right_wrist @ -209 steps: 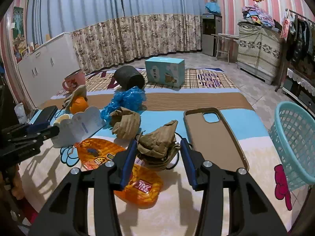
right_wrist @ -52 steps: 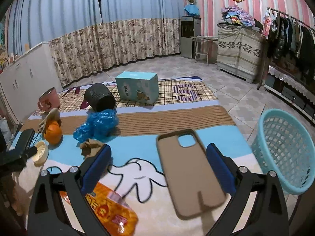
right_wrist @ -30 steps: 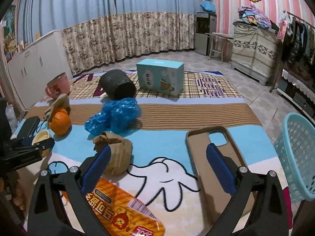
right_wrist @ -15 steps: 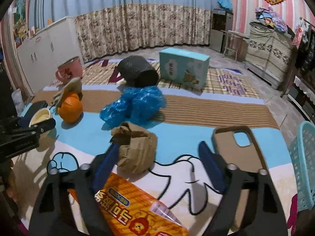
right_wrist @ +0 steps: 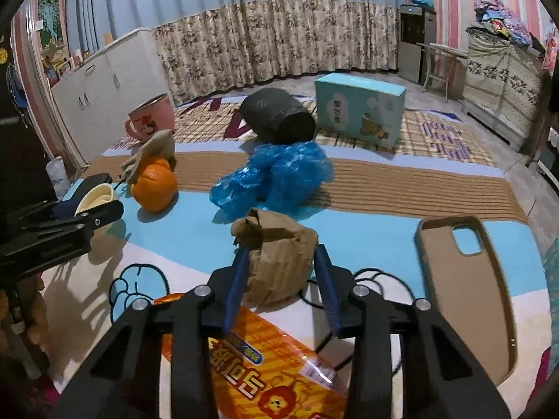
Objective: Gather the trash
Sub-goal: 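Carry the paper cup and paper bag over the blue basket and release both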
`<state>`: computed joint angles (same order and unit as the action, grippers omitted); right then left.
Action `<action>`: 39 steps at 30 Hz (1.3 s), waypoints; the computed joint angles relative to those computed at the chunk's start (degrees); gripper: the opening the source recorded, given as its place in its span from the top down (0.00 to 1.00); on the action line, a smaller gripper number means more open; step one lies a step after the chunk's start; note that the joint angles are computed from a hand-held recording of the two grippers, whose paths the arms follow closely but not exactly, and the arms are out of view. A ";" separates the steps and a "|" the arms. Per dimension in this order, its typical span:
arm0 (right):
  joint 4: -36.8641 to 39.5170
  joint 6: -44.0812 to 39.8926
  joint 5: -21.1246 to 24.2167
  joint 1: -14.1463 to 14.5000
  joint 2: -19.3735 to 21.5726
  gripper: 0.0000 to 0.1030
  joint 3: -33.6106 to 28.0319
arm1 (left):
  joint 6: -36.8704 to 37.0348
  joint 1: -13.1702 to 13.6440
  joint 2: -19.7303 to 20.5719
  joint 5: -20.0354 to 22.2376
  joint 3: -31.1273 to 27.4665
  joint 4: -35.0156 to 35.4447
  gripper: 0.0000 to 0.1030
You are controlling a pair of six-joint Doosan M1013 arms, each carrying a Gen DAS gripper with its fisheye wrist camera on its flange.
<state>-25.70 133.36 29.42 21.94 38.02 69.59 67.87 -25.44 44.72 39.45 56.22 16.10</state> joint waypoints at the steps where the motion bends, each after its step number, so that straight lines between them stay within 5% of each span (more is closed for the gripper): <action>1: -2.22 1.86 0.09 0.06 -0.27 0.62 0.32 | -0.04 -0.09 -0.05 -0.13 0.09 0.12 0.41; 12: -15.29 16.82 -1.95 -1.36 -6.11 0.62 7.13 | -1.48 -1.66 -2.36 -2.35 1.90 1.02 0.41; 19: -24.70 25.76 -0.44 -3.63 -12.67 0.62 15.16 | 3.08 -5.10 -3.07 -3.98 1.07 1.65 0.41; 29: -35.50 37.67 5.91 -7.74 -21.54 0.62 25.73 | 12.86 -9.80 -1.79 -5.44 -2.70 -9.29 0.41; 39: -36.24 40.43 9.28 -11.49 -25.20 0.62 30.75 | 23.87 -14.61 2.78 -2.23 -10.18 -19.42 0.41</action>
